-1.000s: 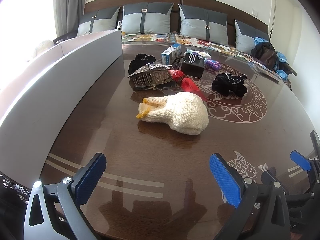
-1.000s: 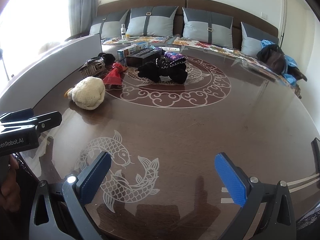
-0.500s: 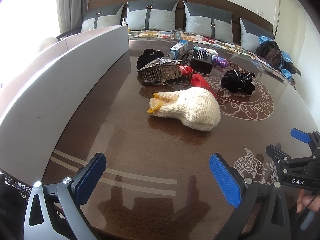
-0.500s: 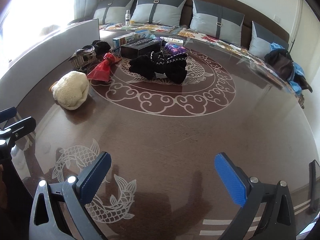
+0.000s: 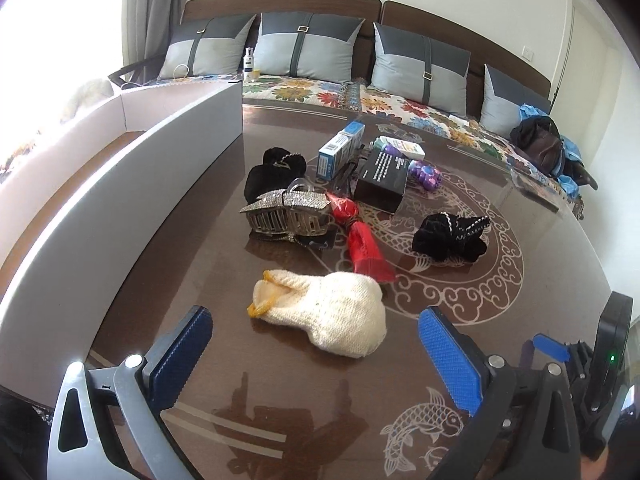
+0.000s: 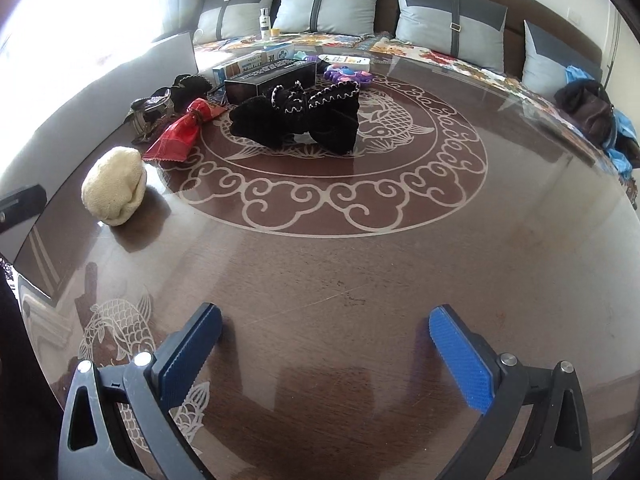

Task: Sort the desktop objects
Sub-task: 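Move the left gripper down over the cream knitted sock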

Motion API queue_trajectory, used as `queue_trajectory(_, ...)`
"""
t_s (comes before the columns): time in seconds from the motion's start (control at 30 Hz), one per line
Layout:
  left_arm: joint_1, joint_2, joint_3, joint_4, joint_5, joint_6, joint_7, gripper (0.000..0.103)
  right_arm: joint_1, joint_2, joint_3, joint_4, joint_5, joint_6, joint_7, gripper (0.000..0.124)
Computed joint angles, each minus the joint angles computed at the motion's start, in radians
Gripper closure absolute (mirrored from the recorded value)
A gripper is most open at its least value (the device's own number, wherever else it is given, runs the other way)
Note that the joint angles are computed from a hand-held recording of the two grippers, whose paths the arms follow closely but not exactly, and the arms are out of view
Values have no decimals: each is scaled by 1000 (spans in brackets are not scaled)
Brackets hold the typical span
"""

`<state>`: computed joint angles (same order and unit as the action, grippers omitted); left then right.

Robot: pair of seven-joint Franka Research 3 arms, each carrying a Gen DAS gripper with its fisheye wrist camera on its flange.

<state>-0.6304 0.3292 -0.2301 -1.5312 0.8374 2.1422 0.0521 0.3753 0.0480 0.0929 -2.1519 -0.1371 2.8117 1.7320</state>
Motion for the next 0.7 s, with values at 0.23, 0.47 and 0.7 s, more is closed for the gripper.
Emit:
queue_trajectory(0.23, -58, 279, 59, 396, -82, -271, 193, 0, 2, 3, -1, 3, -1, 0, 1, 21)
queue_trajectory(0.47, -45, 161, 72, 190, -104, -231, 181, 0, 3, 6, -2, 8, 0, -2, 1, 21)
queue_trajectory(0.7, 12, -35, 13, -63, -74, -172, 141, 0, 3, 6, -2, 7, 0, -2, 1, 21)
